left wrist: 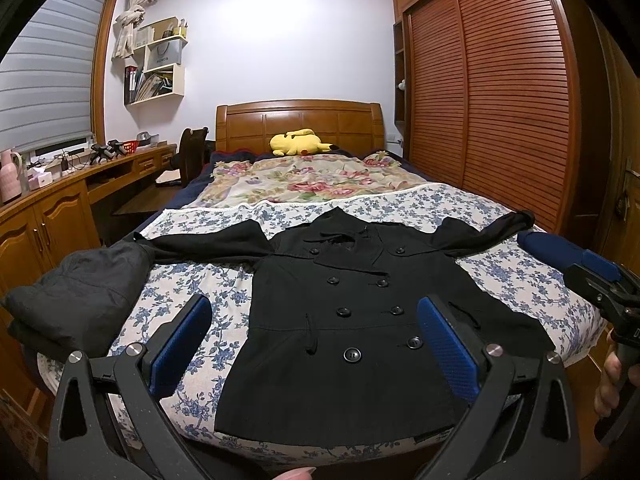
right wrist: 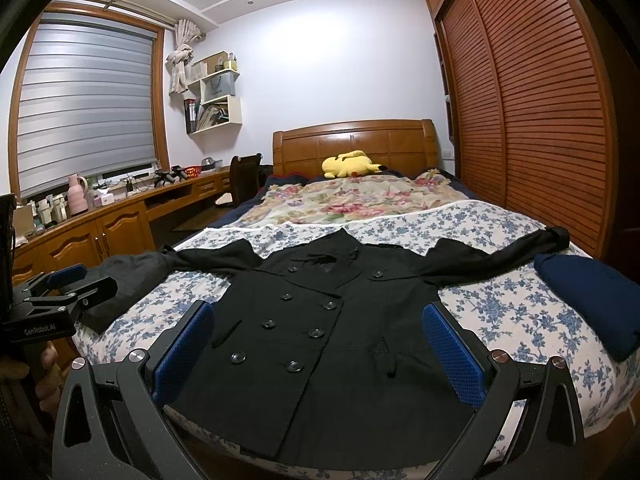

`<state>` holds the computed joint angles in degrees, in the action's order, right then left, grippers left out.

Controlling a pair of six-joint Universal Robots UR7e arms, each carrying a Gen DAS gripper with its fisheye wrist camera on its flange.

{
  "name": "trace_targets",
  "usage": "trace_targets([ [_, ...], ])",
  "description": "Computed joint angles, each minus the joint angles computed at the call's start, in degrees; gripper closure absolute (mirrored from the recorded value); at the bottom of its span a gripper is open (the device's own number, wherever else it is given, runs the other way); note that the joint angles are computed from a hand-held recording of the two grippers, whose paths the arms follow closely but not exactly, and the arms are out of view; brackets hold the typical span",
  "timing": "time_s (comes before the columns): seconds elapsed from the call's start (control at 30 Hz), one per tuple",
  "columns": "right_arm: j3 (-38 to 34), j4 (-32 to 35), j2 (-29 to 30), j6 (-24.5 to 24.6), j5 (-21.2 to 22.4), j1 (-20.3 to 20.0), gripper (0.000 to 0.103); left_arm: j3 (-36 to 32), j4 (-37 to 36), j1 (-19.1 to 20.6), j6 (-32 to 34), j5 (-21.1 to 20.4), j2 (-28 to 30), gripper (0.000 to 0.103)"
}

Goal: Fold large clothes

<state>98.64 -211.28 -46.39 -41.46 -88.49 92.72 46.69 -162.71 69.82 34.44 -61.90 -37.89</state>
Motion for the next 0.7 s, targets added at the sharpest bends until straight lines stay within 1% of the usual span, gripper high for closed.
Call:
trace_targets([
  [0.7,0.36,0.02,-0.09,0.45,0.28,0.0,0.0,-0.73,-0.19,0.04,0.59,-0.11,0.42,0.0],
])
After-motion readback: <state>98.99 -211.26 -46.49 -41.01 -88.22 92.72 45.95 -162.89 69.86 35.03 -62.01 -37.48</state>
